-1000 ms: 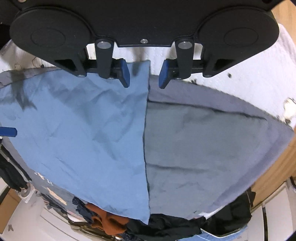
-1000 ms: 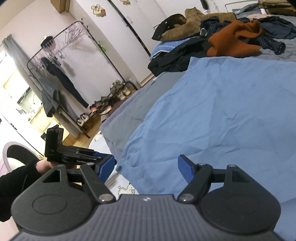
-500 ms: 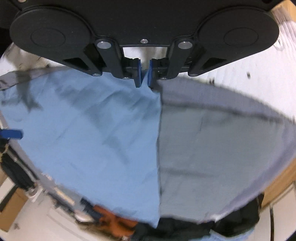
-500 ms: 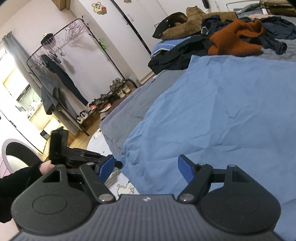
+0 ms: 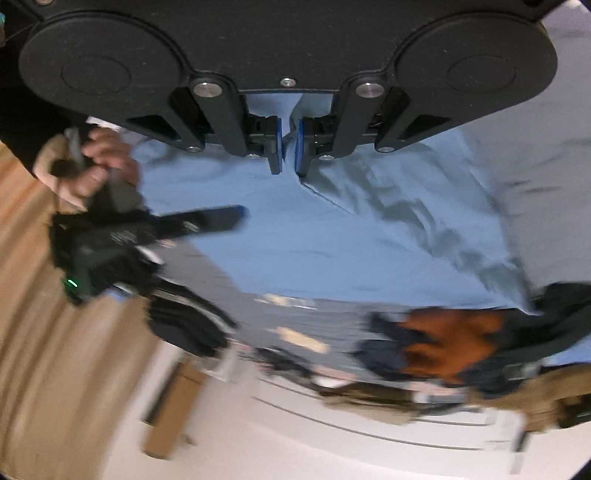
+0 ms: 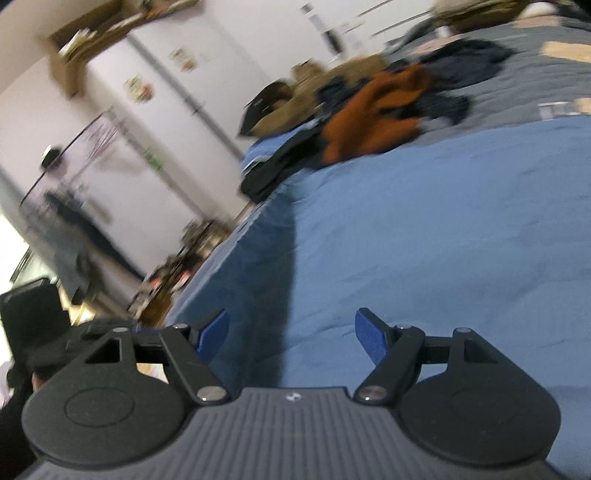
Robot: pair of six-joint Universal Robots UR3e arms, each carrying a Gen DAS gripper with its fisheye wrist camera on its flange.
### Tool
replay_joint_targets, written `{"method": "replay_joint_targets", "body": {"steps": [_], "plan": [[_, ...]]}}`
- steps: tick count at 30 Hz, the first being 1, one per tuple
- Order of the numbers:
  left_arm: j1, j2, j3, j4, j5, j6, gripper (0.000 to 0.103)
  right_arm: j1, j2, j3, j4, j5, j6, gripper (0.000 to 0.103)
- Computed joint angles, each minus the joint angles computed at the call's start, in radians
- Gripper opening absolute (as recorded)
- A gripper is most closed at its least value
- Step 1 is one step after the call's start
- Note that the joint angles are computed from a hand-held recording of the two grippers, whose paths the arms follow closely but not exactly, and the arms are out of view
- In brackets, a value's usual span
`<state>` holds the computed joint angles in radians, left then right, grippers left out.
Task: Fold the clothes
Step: 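Open the left gripper and release the spread shirt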
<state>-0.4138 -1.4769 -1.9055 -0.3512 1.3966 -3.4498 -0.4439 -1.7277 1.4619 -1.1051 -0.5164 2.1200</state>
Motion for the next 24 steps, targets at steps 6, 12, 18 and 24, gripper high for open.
{"method": "replay_joint_targets", "body": {"steps": [6,12,18,24], "plan": [[-0.175,-0.425,0.324,0.055,0.015,-0.029,0.007,-0.194,0.065,-0.086,0.182,-0.023,-0.127,0.075],[-0.297,-0.619,0.566,-0.151,0.190,-0.016,0.011,-0.244,0.092,-0.073,0.158,-0.091,-0.147,0.075],[-0.323,-0.484,0.415,-0.101,0.260,-0.055,0.042,-0.246,0.074,-0.036,0.200,-0.163,-0.246,0.075],[-0.330,-0.462,0.319,0.072,0.328,-0.179,0.046,-0.237,-0.005,0.077,0.145,-0.232,-0.297,0.075]]}}
